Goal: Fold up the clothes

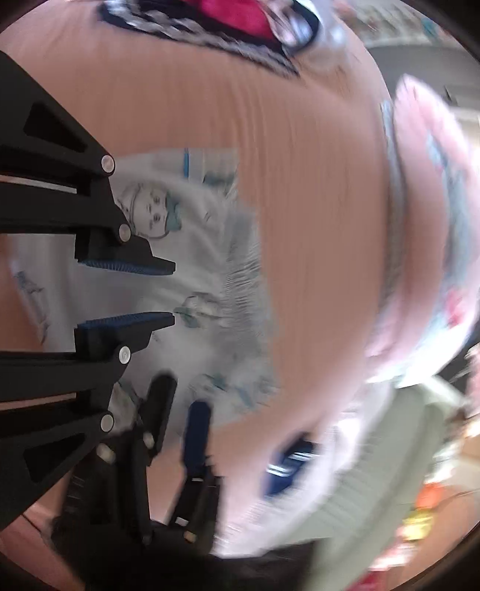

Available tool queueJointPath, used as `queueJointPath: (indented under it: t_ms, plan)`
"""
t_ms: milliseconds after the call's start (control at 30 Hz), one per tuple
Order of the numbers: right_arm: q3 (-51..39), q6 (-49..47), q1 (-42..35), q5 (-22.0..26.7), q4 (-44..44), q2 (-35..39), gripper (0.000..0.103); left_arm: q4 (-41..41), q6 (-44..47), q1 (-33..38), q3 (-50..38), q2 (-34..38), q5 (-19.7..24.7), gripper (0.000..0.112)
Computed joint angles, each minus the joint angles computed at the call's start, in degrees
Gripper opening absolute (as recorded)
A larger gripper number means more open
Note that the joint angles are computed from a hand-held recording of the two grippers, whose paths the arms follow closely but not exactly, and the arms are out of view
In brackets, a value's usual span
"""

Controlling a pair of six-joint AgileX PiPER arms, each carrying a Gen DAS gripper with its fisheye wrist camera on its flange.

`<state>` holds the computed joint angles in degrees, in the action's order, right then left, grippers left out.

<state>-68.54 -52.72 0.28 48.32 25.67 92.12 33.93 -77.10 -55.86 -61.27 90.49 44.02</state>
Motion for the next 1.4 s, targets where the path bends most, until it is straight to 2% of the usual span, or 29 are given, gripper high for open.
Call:
queueJointPath:
  t_ms: [33,67,100,200,233,267,333,400,500,567,667,700,733,767,800,833,867,900,1033,1067,1167,1233,1267,1333,1367,1400]
  plan:
    - [-0.3,0.8,1.2,-1.2,-2.0,1.5,0.036,-1.7,2.6,1.2,1.2,-0.2,-0.8,0.018]
    - [-1.0,0.7,0.1,-0.6,-2.6,2.0,0.035,-2.3,3.8,2.5,3.8,-1.9,-2.7,0.019]
    - [-1.7,-0.3,-1.3,0.2,-2.4,2.7,0.035,-2.6,4.3,3.3,5.6,-3.5,-2.7,0.019]
    - [-3.6,-1.8,-5.0,1.6,-3.0,3.8,0.020,-1.6,2.5,3.9,7.6,-7.4,4.5,0.021]
    - [-3.8,-1.7,-6.0,1.4,-3.6,3.4,0.024,-1.0,1.0,4.0,8.0,-8.4,6.7,0.026]
    - [-3.8,-1.3,-6.4,0.6,-3.6,2.8,0.026,-0.5,-0.1,4.4,8.9,-9.8,6.5,0.026]
    - [-4.2,-0.9,-7.6,-0.3,-2.8,1.8,0.026,1.3,-1.8,4.6,9.9,-11.7,3.0,0.026]
    - [-6.7,-0.4,-7.3,3.2,1.3,2.5,0.026,3.6,-2.7,3.9,8.8,-10.9,-1.3,0.026]
    - [-8.1,0.8,-3.1,4.6,2.3,3.4,0.026,0.4,3.5,6.1,2.7,-3.6,-5.6,0.026]
    - [-7.9,1.0,0.3,3.9,-0.2,4.7,0.026,-2.7,8.7,7.6,-0.8,1.3,-5.4,0.026]
    - [-7.0,0.5,2.6,-0.6,-6.8,6.6,0.021,-6.7,14.5,11.2,1.6,-0.3,-7.1,0.027]
    - [-8.7,-1.1,1.2,0.1,-6.6,8.0,0.018,-6.0,13.9,11.6,2.2,-1.4,-5.9,0.027]
    - [-10.8,-2.6,-1.1,2.2,-4.9,9.0,0.016,-2.9,11.1,11.3,2.4,-2.7,-2.5,0.027]
    - [-11.5,-1.9,-2.2,2.1,-5.3,8.6,0.016,0.8,6.8,11.0,3.6,-4.7,0.4,0.027]
    - [-11.4,-0.9,-3.2,0.8,-5.8,7.9,0.025,2.3,4.0,11.5,5.2,-7.2,1.1,0.027]
    - [-11.9,-0.7,-4.4,0.6,-5.3,7.5,0.029,1.6,3.2,12.3,6.5,-9.2,-0.6,0.027]
    - [-12.3,-0.8,-5.5,2.7,-2.6,7.1,0.029,0.7,2.8,13.3,8.2,-11.3,-3.9,0.027]
    - [-13.1,-1.2,-6.7,5.5,0.5,6.9,0.029,0.5,2.3,13.0,8.5,-11.7,-5.4,0.027]
    - [-7.8,-2.4,-4.0,7.6,4.6,2.6,0.029,0.8,3.2,8.2,7.8,-9.5,-7.3,0.027]
    - [-5.7,-3.2,-3.1,8.1,5.2,1.5,0.029,0.0,3.9,6.6,7.1,-8.5,-5.7,0.027]
    - [0.1,-4.8,-2.4,4.1,1.4,0.0,0.029,-2.1,6.9,5.1,4.2,-3.3,0.1,0.029]
    - [3.3,-5.9,-2.4,1.9,-0.7,-0.5,0.029,-1.7,4.3,5.7,6.7,-5.4,1.7,0.032]
    - [2.3,-6.8,-4.8,3.5,0.9,0.2,0.029,-1.3,2.5,5.8,7.5,-6.3,3.3,0.033]
    - [-0.8,-6.5,-9.7,8.0,3.0,1.3,0.028,0.7,-3.3,5.0,7.5,-8.1,9.9,0.032]
    - [-1.2,-6.5,-11.5,9.1,3.9,0.6,0.029,1.2,-5.5,4.6,8.2,-9.7,10.9,0.032]
    - [-0.1,-6.6,-12.2,8.3,4.2,-1.3,0.031,1.5,-7.5,4.3,9.4,-12.0,9.5,0.032]
